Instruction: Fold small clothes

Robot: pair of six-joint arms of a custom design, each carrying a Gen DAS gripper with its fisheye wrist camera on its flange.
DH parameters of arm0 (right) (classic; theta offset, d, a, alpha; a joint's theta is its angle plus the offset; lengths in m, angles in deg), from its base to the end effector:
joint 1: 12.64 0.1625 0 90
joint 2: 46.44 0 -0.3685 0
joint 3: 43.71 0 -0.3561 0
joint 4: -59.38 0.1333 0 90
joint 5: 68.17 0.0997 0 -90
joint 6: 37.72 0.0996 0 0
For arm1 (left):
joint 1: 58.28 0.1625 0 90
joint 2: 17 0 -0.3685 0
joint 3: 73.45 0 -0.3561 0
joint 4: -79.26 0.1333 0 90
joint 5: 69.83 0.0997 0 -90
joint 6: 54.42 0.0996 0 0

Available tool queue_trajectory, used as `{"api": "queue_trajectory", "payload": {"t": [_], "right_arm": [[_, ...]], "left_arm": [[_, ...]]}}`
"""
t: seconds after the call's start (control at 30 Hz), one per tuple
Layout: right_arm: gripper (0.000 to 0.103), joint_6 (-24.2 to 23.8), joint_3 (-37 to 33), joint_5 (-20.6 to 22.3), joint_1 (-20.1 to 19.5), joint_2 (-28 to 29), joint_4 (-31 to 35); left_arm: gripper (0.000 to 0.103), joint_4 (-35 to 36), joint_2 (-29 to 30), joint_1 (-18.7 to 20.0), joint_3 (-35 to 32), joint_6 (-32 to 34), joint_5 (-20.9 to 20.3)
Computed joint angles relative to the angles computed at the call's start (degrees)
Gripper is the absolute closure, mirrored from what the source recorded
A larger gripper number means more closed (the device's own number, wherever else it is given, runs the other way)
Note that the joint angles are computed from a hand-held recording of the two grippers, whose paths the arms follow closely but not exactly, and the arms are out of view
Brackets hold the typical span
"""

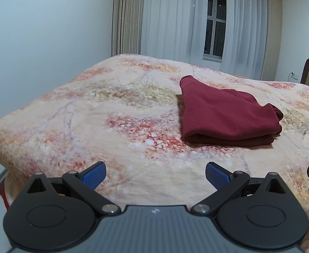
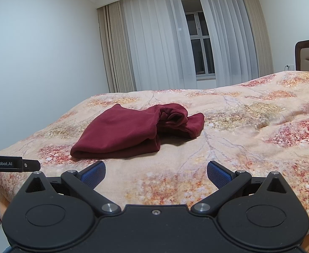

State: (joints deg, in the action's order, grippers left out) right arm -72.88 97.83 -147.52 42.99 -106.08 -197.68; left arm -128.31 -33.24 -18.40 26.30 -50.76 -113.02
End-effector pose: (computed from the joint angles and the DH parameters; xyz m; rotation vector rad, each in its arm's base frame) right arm -0.0681 -0.3682 0.2190 0.1776 -1.9183 1.5509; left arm -0.2630 -0.4881 -0.0889 0.8009 2.2823 -1.0843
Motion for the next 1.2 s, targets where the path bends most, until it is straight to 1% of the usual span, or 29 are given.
{"api": "queue_trajectory", "payload": {"t": [0.27,0.47,0.8,1.07,1.2], "right_arm": [[0.001,0.1,-0.1,0.0,-0.1,0.2,-0.1],[0.001,0.1,0.0,0.2,-0.6,0.5,-0.2],[0.001,0.3,-0.4,-0.4,-0.3,0.3,0.8],[0.001,0.5,-0.5,-0.9,-0.5,0.1,1.4],[0.001,0.6,-0.8,-1.3,-0.3,0.2,1.8]], "left_arm": [[0.001,2.0,-0.5,0.2,-0.1,-2.1,0.8],[0.001,2.6,-0.5,0.5,-0.2,-2.7,1.0],[0.001,4.4,-0.4,0.8,-0.8,-3.3,1.1],[0.001,4.9,0.0,1.0,-1.4,-2.9,1.0],[0.0,3.8,0.5,1.0,-1.6,-1.7,0.7]]}}
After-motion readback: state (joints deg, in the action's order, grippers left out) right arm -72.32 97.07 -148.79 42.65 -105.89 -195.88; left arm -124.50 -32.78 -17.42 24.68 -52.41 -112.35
